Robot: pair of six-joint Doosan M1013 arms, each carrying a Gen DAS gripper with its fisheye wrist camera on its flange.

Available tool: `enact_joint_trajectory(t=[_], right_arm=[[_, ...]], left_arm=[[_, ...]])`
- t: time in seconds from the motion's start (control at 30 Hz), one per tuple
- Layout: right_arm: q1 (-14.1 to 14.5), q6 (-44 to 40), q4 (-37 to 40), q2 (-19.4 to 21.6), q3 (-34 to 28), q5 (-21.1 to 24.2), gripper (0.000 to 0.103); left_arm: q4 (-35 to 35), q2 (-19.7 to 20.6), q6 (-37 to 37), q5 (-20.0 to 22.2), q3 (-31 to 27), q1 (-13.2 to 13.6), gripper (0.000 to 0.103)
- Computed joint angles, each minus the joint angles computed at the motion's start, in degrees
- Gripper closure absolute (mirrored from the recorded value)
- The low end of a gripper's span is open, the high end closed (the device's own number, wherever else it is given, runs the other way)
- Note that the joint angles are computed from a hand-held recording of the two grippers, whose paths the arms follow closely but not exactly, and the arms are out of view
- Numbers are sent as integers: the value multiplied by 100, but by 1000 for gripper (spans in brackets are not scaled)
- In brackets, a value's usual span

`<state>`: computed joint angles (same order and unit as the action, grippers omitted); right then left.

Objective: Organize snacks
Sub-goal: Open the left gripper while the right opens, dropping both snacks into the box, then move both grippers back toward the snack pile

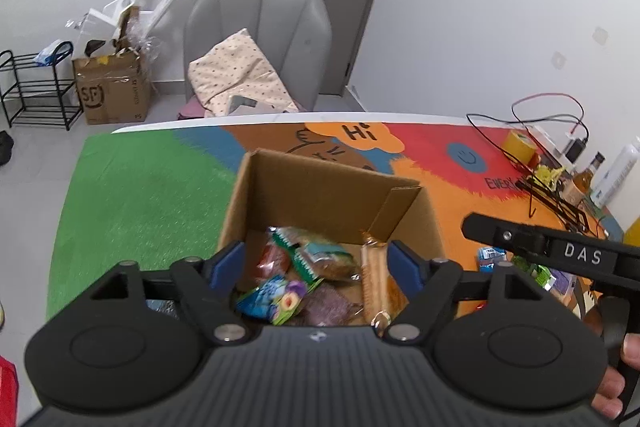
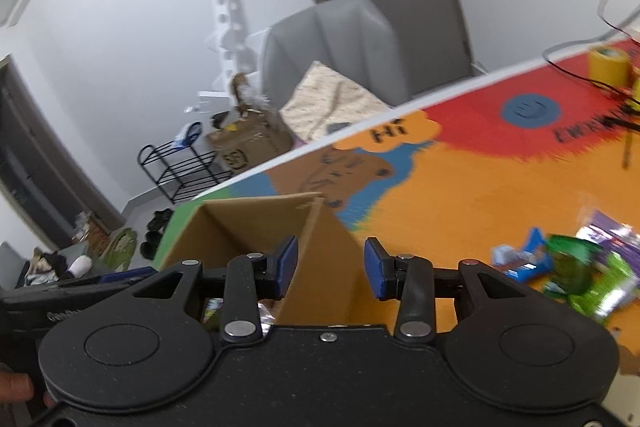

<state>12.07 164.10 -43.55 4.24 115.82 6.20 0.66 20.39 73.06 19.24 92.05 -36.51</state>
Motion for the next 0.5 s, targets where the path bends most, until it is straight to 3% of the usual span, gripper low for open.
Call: enact_joint_trajectory(t=[0.2, 0.33, 0.4, 0.5], right_arm=[[-22, 1449, -1105, -269, 235, 372, 59], [66, 2767, -2287, -502, 482, 714, 52], [79, 2899, -2410, -594, 575, 770, 52], [135, 3137, -2618, -782, 752, 918, 43]], left_arm=[[-336, 74, 398, 307, -201, -49, 19], [-401, 29, 600, 293, -155, -135, 16], [-410, -6, 665, 224, -105, -195, 15], [-469, -81, 736, 107, -3, -294, 14]])
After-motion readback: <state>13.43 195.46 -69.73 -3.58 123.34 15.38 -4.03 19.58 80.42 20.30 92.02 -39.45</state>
